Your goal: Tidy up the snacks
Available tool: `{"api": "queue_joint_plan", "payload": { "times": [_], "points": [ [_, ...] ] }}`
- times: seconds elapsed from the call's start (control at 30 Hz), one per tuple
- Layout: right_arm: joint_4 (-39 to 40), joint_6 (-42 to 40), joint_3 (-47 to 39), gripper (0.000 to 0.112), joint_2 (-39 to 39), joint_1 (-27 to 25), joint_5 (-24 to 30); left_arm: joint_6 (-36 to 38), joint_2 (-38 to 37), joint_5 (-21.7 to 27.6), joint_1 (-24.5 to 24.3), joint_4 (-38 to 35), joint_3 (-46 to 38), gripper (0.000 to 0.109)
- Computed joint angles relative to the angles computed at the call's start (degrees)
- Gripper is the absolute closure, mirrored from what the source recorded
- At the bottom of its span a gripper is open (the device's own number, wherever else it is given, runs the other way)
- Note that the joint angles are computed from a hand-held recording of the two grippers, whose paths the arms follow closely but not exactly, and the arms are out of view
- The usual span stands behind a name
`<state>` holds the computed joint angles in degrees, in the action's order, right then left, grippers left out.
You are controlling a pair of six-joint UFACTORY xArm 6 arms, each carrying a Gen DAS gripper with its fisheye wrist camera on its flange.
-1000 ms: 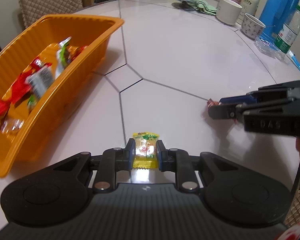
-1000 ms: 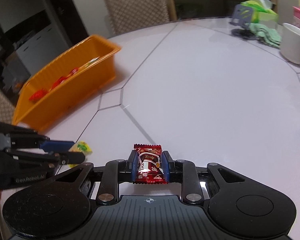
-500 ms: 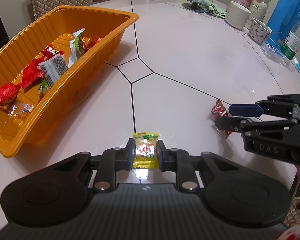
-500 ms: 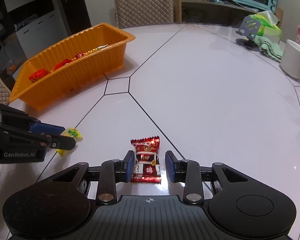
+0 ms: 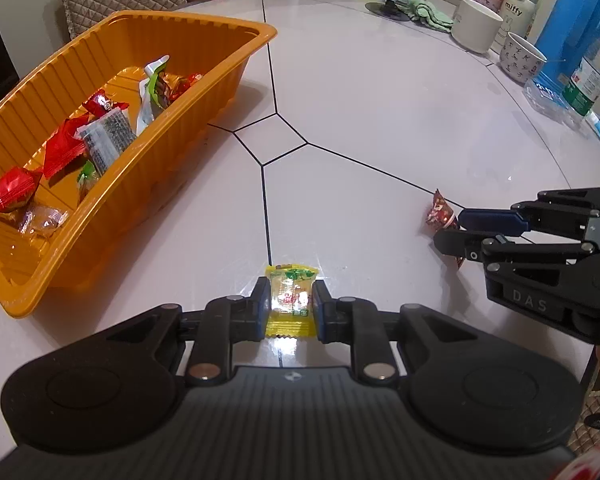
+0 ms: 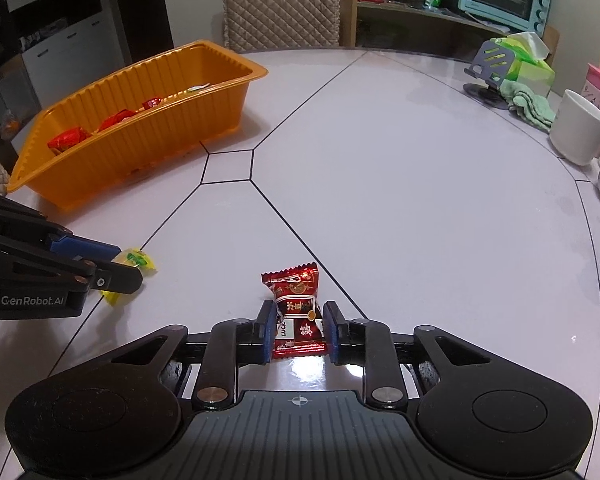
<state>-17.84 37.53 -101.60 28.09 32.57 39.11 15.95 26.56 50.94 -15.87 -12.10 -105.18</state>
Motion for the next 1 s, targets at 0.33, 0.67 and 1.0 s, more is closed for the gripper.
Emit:
{"api": "queue_joint_plan", "payload": {
  "times": [0.33,0.67,1.0],
  "points": [
    [6.66,0.12,1.33,0.088,-1.09,-0.33,-2.5,-0.15,-2.2,-0.41,0.43,-0.78,2.43,0.089],
    [13.02,-4.0,-1.65,0.088,-1.4,0.62,-4.41,0.91,-7.88,-1.4,2.15,-4.11,6.81,0.089],
    [20.75,-11.87,-15.93,0.088,5.65,1.5,-1.79,-1.55,-10.47,-1.8,4.71,-5.28,5.22,0.089]
  ]
}}
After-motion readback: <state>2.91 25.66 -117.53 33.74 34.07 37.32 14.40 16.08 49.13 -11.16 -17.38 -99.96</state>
